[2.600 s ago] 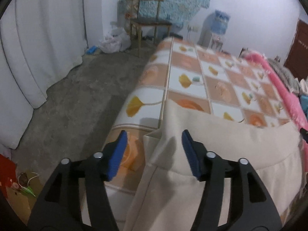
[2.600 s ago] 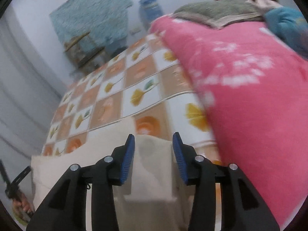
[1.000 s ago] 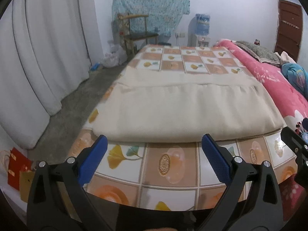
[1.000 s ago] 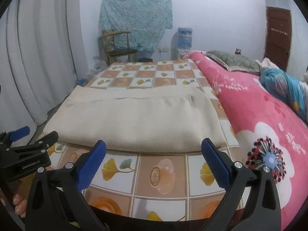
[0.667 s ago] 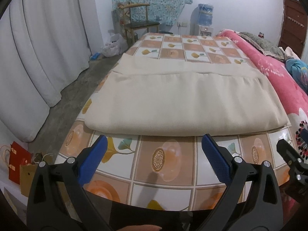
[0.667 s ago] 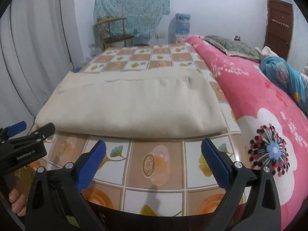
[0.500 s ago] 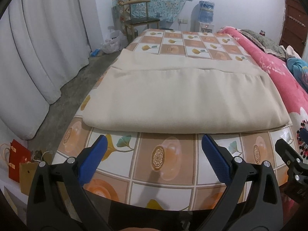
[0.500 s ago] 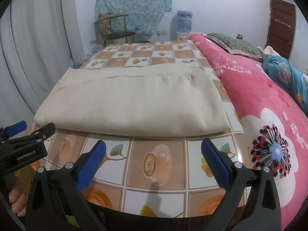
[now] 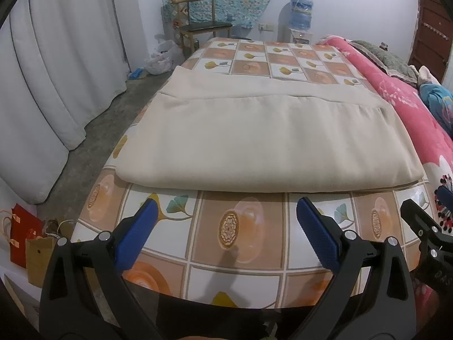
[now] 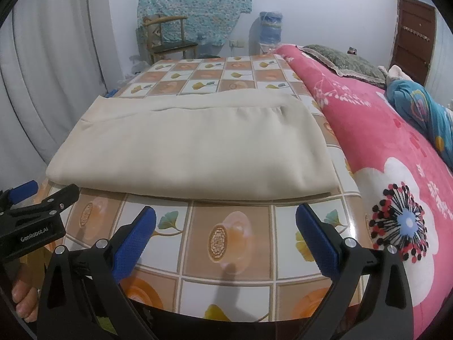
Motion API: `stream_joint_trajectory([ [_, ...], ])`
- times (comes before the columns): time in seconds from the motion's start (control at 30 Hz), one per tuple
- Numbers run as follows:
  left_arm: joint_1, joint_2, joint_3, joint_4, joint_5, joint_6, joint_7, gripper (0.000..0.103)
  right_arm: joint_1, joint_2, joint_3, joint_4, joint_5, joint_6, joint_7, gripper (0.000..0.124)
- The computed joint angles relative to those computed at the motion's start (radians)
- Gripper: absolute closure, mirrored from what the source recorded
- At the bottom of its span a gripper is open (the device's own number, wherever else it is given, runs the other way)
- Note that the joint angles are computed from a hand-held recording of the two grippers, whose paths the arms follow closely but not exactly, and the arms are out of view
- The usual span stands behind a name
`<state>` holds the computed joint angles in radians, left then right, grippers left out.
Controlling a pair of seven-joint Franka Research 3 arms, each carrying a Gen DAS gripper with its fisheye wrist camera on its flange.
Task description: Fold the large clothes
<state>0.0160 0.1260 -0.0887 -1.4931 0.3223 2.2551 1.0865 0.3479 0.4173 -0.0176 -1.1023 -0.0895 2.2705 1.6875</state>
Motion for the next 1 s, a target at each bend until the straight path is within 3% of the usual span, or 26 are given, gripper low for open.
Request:
stream_joint_trajectory([
  [1.0,-0.005,-0.001,-0.006,0.000,-0.026,0.004,0.028,0.008,-0.002,0.022,-0.001,0.048,0.012,-0.033,-0.008,0.028],
])
